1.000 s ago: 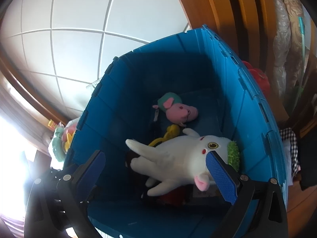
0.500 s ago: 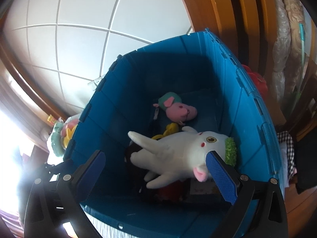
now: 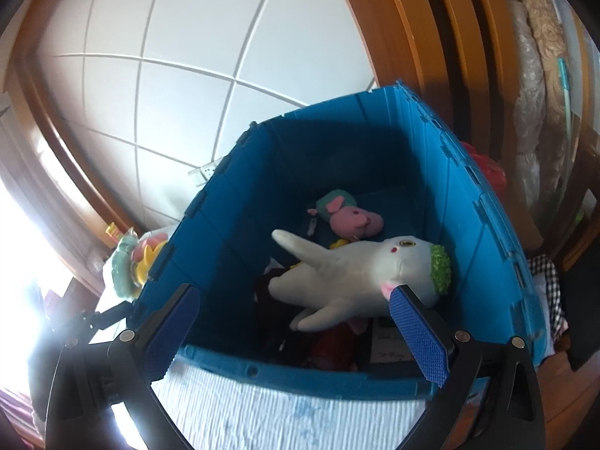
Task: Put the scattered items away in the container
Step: 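Raise both open grippers out of the blue crate, then move both open grippers back from the crate toward the plush pile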
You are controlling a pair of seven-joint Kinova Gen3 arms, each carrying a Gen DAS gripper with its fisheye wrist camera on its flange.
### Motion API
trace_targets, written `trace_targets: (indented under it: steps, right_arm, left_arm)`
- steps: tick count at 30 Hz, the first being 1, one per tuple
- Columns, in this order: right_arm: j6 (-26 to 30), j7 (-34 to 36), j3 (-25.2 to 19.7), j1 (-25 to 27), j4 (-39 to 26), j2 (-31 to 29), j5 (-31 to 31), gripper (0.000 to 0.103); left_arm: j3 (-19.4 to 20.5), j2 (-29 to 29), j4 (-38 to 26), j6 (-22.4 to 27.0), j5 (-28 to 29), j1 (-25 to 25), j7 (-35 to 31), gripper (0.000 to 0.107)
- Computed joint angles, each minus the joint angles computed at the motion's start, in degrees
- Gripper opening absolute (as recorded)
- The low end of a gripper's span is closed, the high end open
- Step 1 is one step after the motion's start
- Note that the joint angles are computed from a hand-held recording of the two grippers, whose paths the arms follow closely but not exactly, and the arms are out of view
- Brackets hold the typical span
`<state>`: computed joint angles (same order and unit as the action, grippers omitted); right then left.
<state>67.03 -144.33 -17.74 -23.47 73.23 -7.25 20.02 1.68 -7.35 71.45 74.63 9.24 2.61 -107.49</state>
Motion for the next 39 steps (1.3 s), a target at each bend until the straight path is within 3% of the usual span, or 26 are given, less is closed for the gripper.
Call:
trace_targets:
  steps: [8,13,22,29,33,39]
  right_arm:
    - [-1.2,-5.5,-4.7,-1.0,4.0,-2.1,5.4,0.103]
    - [1.9,-9.4,-8.5,-2.1,5.4,-1.9,11.5,0.103]
    - [5.9,-11.3,-11.4,-6.7,6.2,-1.0,18.3,0.103]
    - [11.0,-13.6,-12.6,-11.7,4.4,0.8,22.9,0.103]
    - [12.5,-17.6,-13.8,-15.3,4.9,1.6,27.0,0.103]
    - [19.0,-22.1,-15.1,-22.6,0.3,7.4,32.5,0.103]
  left_arm:
    - [-2.0,-4.5,4.4,-1.4,2.4,-0.7,-0.6,0.078]
    - [-2.9,-6.9,8.0,-3.0,2.2,-1.1,0.6,0.078]
    - [-3.3,-9.3,12.1,-4.0,1.3,-1.3,1.6,0.078]
    - [-6.1,-10.6,13.7,-4.6,4.1,-0.3,-2.0,0.078]
    - [-9.1,-11.1,13.9,-3.6,6.5,0.0,-6.1,0.078]
    - [-14.9,-11.0,13.7,-0.9,9.7,-1.8,-13.3,0.078]
